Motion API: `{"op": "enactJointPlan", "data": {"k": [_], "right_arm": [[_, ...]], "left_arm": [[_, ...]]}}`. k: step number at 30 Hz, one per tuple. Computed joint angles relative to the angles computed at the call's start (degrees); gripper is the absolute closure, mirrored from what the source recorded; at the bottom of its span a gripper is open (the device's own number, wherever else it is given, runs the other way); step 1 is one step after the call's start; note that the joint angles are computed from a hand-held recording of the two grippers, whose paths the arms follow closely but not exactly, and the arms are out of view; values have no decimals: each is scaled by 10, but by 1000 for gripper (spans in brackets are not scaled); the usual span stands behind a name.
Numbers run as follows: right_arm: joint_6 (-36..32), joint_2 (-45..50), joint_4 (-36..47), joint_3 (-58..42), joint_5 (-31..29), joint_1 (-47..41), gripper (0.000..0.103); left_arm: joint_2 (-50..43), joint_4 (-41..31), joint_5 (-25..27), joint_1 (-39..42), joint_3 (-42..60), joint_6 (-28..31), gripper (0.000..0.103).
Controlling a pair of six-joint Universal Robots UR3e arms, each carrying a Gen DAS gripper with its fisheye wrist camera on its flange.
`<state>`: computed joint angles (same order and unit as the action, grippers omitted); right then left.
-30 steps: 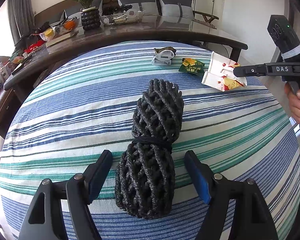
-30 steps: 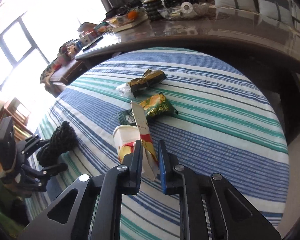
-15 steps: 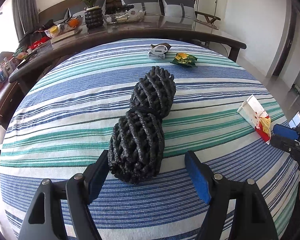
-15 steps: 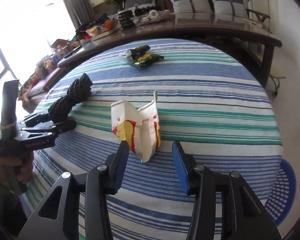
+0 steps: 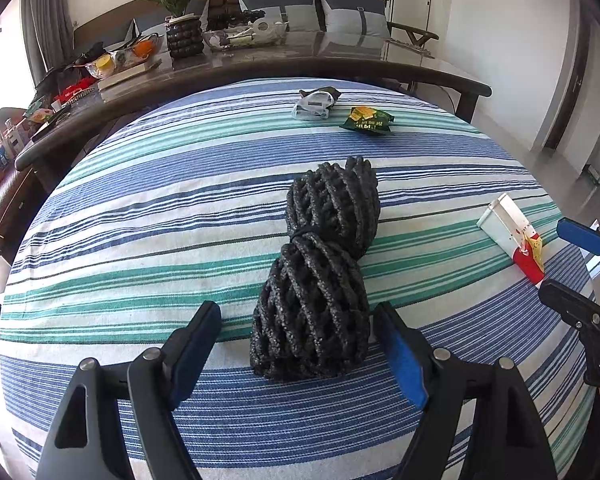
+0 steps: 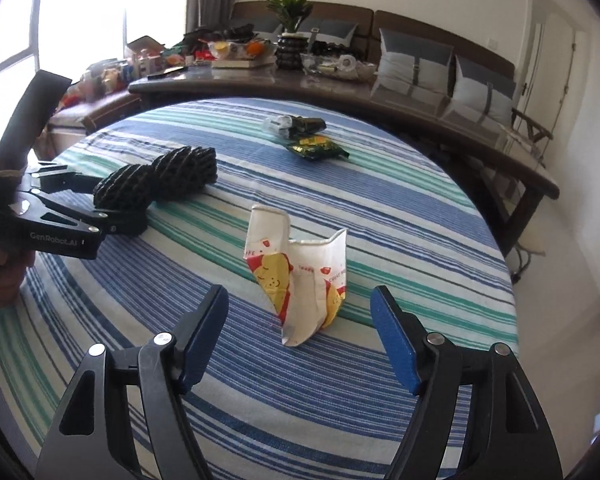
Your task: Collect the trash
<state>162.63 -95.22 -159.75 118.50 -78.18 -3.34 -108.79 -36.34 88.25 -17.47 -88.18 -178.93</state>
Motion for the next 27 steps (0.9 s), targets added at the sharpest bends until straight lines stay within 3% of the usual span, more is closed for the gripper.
{"op": "enactJointPlan", "data": {"k": [3, 7, 8, 9, 11, 20, 27], "right_arm": [[-33, 27, 7, -32, -3, 27, 35], [-32, 83, 37, -86, -44, 56, 63], [-27, 92, 50, -98, -48, 56, 70], [-17, 91, 50, -98, -46, 50, 84], [16, 70, 63, -89, -7, 17, 92], [50, -74, 176, -17, 207, -160, 95], [32, -129, 222, 1, 230, -202, 95]], "left_arm": [[-5, -1, -7, 3, 7, -1, 23], [-16, -2, -16, 4, 21, 4, 24], [-17, 1, -14, 3, 22, 3, 36], [-18, 6, -8, 1, 23, 2, 59], [-14, -1, -28, 8, 26, 4, 64], [18, -4, -78, -8, 12, -1, 68], [16, -19, -73, -53, 30, -38, 69]]}}
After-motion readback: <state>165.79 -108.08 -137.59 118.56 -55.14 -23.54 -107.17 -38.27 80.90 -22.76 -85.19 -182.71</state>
